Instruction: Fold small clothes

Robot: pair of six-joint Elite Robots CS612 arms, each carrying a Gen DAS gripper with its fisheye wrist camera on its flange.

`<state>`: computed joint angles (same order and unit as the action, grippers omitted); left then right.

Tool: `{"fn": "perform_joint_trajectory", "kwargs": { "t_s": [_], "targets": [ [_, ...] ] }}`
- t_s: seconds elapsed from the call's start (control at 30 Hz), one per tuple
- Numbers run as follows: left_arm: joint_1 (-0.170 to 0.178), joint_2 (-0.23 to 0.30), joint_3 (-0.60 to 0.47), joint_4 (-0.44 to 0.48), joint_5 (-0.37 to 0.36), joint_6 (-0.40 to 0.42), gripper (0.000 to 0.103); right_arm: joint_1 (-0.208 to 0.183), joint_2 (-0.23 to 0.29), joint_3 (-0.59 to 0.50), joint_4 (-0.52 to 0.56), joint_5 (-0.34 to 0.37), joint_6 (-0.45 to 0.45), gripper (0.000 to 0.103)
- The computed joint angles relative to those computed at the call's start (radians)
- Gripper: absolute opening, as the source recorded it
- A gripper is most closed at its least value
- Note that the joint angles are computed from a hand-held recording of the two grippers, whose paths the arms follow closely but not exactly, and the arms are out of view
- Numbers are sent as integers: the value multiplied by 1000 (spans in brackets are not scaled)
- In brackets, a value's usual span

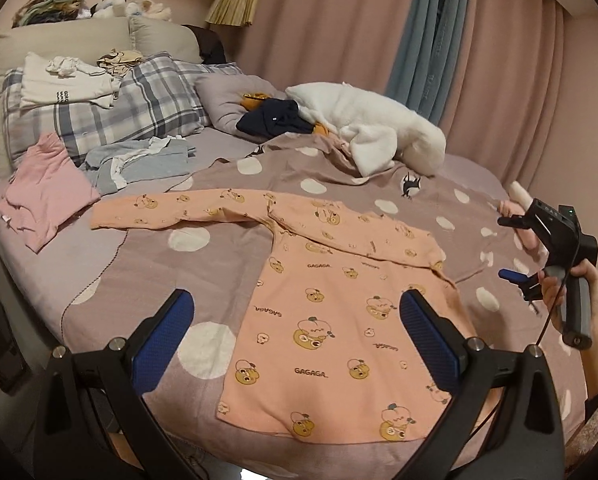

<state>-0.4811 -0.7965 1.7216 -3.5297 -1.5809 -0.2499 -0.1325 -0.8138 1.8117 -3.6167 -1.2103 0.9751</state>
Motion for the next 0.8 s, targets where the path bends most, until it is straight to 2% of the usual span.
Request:
{"fn": "perform_joint_trajectory", "kwargs": {
  "t_s": [0.07,0.13,0.23,0.3,0.33,0.4,0.43,0.53,0.63,0.67,0.73,0.8],
  "targets": [
    [1,6,-10,13,15,-2,103,-6,39,-33,-34,58,52,93],
    [7,17,-25,31,27,-8,103,-3,76,-84,-19,110,55,93],
    [6,32,-52,83,93,-15,103,18,130,-177,44,160,46,93],
    [6,47,-73,105,119,-3,103,33,168,-252,123,179,11,93],
    [9,55,-86,120,119,7,103,38,172,-265,156,165,2,93],
    [17,72,-111,139,111,25,103,48,189,-297,219,92,23,93],
    [21,82,-124,144,105,29,103,47,197,-302,213,80,38,93],
    [37,109,-167,186,85,23,103,31,209,-283,103,57,93,93],
    [51,129,-205,222,66,31,103,24,170,-220,92,-72,92,93],
    [56,137,-220,227,76,37,103,16,161,-196,70,-79,103,93],
    [67,152,-243,220,84,44,103,0,177,-166,-47,-28,191,93],
    [86,178,-288,225,81,53,103,4,178,-129,-98,-46,219,93]
  ]
}}
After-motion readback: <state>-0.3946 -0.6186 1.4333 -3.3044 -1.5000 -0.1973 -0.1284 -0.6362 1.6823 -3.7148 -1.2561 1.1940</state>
